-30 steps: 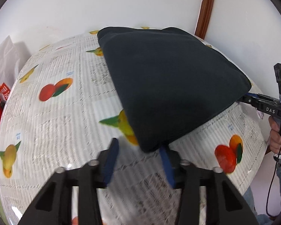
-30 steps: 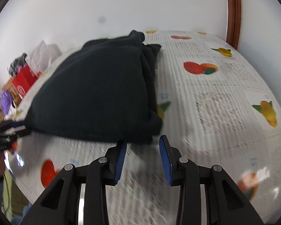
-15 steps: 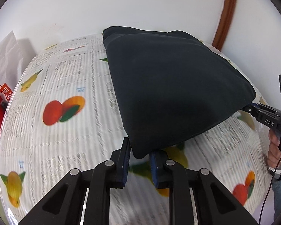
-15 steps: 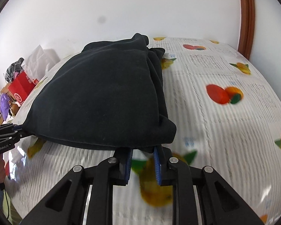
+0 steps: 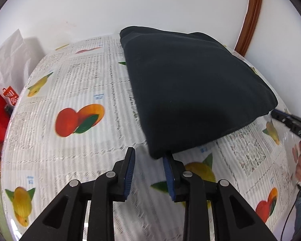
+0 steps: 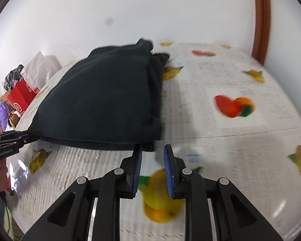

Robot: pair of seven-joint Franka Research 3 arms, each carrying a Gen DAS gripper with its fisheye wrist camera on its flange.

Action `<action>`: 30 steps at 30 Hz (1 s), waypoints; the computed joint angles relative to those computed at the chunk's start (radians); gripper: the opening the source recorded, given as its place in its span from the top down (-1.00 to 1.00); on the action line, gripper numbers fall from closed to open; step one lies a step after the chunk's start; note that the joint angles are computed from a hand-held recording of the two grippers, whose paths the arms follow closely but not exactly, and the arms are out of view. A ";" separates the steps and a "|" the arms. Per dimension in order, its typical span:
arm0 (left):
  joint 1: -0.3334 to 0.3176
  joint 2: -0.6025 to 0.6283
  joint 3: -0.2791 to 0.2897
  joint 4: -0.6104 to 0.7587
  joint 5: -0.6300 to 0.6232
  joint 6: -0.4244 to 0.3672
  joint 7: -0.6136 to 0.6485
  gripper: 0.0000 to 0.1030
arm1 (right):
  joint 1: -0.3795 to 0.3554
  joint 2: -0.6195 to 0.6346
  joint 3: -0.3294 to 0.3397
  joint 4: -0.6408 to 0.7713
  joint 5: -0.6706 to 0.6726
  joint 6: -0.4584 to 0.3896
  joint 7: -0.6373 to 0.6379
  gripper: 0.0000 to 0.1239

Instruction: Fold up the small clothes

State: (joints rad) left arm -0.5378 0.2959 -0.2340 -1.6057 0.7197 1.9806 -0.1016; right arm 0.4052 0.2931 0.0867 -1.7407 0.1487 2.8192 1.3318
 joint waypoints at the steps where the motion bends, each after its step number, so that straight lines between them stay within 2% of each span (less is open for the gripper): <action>1: -0.004 -0.009 -0.002 -0.008 0.002 -0.007 -0.007 0.42 | -0.018 -0.021 0.013 -0.021 0.027 0.016 -0.027 0.63; 6: -0.009 -0.069 -0.009 -0.072 0.059 0.039 -0.107 0.15 | -0.076 -0.061 0.075 -0.047 0.204 0.076 -0.132 0.63; 8: -0.011 -0.073 -0.013 -0.065 0.087 0.028 -0.119 0.10 | -0.081 -0.049 0.095 -0.031 0.268 0.093 -0.170 0.63; 9: -0.013 -0.064 -0.014 -0.041 0.098 0.003 -0.109 0.08 | -0.063 -0.034 0.085 -0.018 0.259 0.103 -0.157 0.63; 13: -0.011 -0.029 -0.007 0.023 0.108 -0.036 -0.072 0.07 | 0.037 0.020 -0.009 0.018 0.098 0.109 -0.034 0.63; 15: -0.004 -0.021 -0.002 0.031 0.098 -0.032 -0.061 0.07 | 0.142 0.036 -0.137 0.018 -0.090 0.104 0.142 0.63; 16: -0.001 -0.013 0.000 0.039 0.087 -0.036 -0.051 0.07 | 0.164 0.043 -0.166 0.025 -0.141 0.079 0.193 0.63; 20: 0.006 0.019 0.005 0.056 0.036 -0.062 -0.010 0.02 | 0.109 0.027 -0.115 0.013 -0.173 0.025 0.205 0.63; 22: 0.009 0.015 0.006 0.029 0.020 -0.033 -0.012 -0.01 | 0.090 0.011 -0.096 0.003 -0.191 0.020 0.198 0.63; 25: 0.009 -0.003 0.005 0.003 0.017 -0.005 -0.022 -0.01 | 0.046 -0.005 -0.040 0.006 -0.149 0.038 0.131 0.63; 27: 0.012 -0.019 0.005 -0.008 0.019 0.013 -0.028 -0.01 | 0.027 0.010 -0.006 0.049 -0.107 0.036 0.082 0.59; 30: 0.019 -0.040 0.008 -0.023 0.043 0.039 -0.050 -0.01 | 0.040 0.089 0.001 0.182 -0.083 -0.007 0.068 0.53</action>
